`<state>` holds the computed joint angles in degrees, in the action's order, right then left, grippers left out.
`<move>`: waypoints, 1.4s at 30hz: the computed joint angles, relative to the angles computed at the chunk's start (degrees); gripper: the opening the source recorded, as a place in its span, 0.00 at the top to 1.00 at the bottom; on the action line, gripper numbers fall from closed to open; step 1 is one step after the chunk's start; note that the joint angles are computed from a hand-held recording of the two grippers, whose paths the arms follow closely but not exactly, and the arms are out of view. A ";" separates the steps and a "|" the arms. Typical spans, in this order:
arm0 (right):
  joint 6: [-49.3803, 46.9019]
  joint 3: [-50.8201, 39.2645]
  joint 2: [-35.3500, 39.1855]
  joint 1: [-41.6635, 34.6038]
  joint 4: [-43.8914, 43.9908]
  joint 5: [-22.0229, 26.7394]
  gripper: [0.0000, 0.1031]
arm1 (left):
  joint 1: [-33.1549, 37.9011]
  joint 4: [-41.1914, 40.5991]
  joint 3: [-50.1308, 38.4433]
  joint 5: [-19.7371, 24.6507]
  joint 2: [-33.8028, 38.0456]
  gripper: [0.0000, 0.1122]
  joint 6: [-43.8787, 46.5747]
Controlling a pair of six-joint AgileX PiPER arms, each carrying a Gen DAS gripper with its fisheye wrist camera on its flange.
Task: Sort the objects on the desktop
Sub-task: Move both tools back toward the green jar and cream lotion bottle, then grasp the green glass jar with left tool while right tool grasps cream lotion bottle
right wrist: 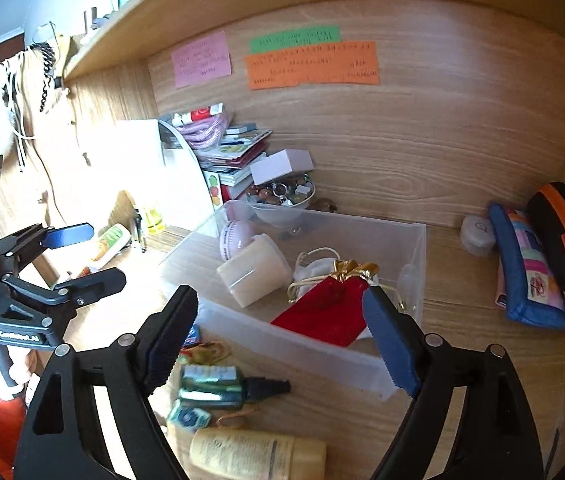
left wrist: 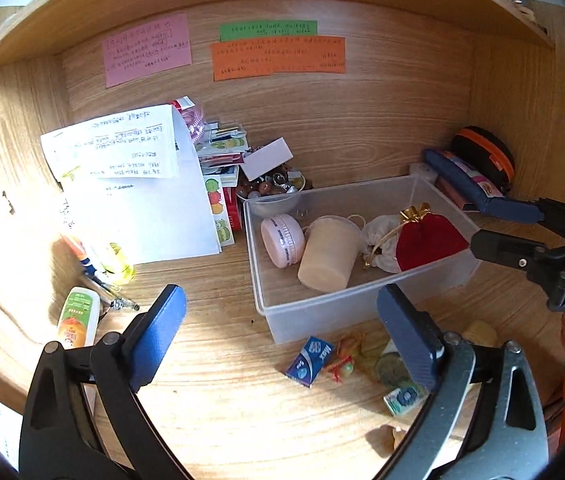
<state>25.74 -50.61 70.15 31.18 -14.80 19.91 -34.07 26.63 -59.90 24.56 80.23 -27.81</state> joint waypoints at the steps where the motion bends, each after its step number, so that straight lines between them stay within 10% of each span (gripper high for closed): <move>1: 1.62 0.37 -0.57 0.42 -1.52 0.29 0.20 | -0.06 0.12 0.48 0.14 -0.58 0.13 -0.10; 20: 31.78 13.45 -9.63 12.07 -23.10 8.74 0.19 | -2.91 -6.01 9.20 -0.64 -2.46 0.12 2.57; 42: 29.45 20.13 -3.47 9.31 -11.33 -0.65 0.06 | -7.69 -8.02 -1.12 -2.48 13.47 0.18 3.85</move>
